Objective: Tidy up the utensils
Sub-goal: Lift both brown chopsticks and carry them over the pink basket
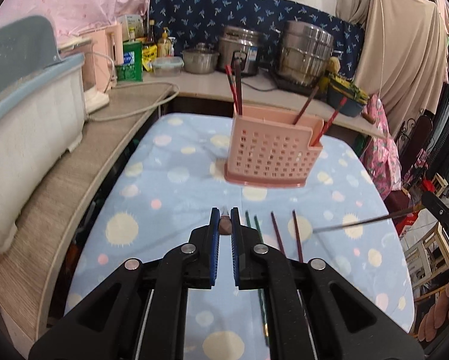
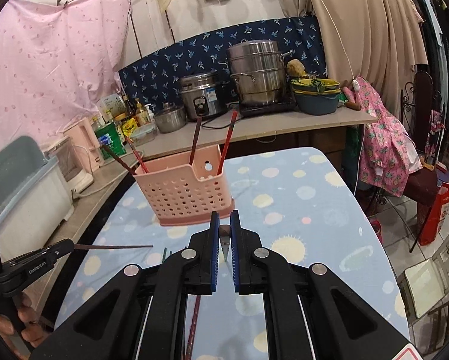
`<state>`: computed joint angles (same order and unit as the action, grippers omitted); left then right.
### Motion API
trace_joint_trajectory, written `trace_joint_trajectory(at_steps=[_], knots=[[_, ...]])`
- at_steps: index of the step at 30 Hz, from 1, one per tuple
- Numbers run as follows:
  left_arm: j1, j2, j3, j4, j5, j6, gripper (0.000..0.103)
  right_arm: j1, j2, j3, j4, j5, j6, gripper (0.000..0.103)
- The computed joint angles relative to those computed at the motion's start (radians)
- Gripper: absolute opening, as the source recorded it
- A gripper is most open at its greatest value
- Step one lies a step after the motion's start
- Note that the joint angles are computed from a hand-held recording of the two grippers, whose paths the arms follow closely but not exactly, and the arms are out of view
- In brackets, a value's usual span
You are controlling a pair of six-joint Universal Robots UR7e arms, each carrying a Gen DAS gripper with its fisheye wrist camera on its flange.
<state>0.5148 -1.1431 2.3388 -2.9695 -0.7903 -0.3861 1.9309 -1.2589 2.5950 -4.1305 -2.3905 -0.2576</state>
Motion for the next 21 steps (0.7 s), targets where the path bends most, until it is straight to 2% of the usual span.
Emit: trace_joint_trajectory(at_steps=[7, 17, 21], knots=[[0.005, 0.029, -0.09, -0.052, 0.023, 0.081, 0.007, -0.004, -0.048, -0.065, 0.071, 0.048, -0.001, 0.007], [0.023, 0.063, -0.239, -0.118, -0.04, 0.173, 0.007, -0.001, -0.088, -0.169, 0.141, 0.142, 0.002, 0.007], [0.019, 0.101, -0.316, -0.177, -0.036, 0.227, 0.007, -0.005, -0.086, -0.242, 0.148, 0.197, -0.013, 0.007]])
